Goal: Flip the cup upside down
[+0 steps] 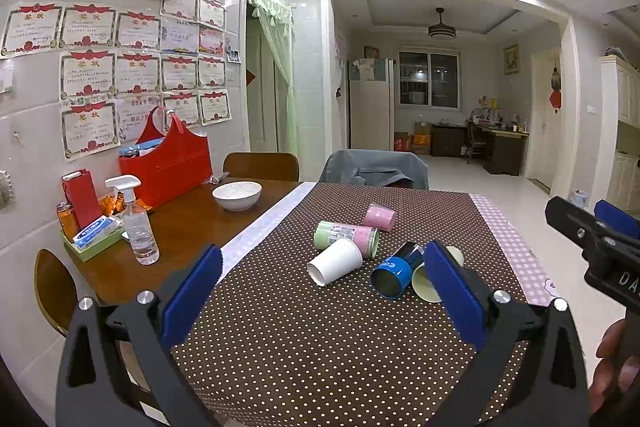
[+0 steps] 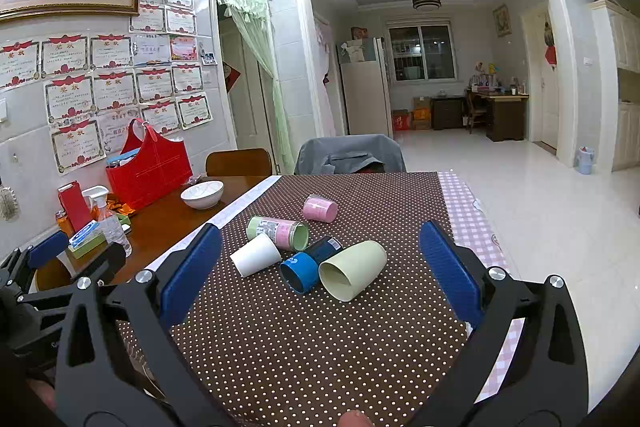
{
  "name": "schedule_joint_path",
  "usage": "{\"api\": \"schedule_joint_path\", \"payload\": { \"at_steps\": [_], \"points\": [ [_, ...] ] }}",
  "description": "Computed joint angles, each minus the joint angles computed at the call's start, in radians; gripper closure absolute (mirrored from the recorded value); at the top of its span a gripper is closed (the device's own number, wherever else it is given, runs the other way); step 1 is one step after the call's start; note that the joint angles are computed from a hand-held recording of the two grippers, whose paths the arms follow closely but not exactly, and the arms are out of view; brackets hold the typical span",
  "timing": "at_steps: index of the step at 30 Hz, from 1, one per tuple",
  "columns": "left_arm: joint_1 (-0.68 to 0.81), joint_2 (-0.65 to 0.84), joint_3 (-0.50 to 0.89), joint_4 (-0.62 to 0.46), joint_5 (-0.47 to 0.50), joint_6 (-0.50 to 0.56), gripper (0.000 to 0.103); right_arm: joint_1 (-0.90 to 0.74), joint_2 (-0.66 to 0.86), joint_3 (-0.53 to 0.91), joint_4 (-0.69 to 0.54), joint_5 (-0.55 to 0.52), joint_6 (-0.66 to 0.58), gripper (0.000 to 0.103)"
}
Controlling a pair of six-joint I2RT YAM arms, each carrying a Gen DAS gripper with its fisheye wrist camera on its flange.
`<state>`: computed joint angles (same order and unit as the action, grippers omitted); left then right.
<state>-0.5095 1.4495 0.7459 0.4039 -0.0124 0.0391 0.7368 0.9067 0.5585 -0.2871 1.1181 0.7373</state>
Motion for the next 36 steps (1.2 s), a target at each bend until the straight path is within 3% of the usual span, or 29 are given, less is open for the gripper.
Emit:
{"api": "schedule_joint_path", "payload": {
  "at_steps": [24,30,36],
  "points": [
    [-0.010,0.059,0.040,-0.020,0.015,0.009,0.004,-0.036,-0.005,-0.025,0.036,-0.040,-0.022,0.006],
    [-0.015,0.139,0.117,-0.057,0.027,0.023,0.004,-0.154,-0.013,-0.057,0.116,-0.153,-0.106,0.006],
    [-0.027,0.312,0.277,-0.124,0.008,0.051,0.004,-0.371,0.031,-0.100,0.223,-0.368,-0.180,0.006]
  ]
}}
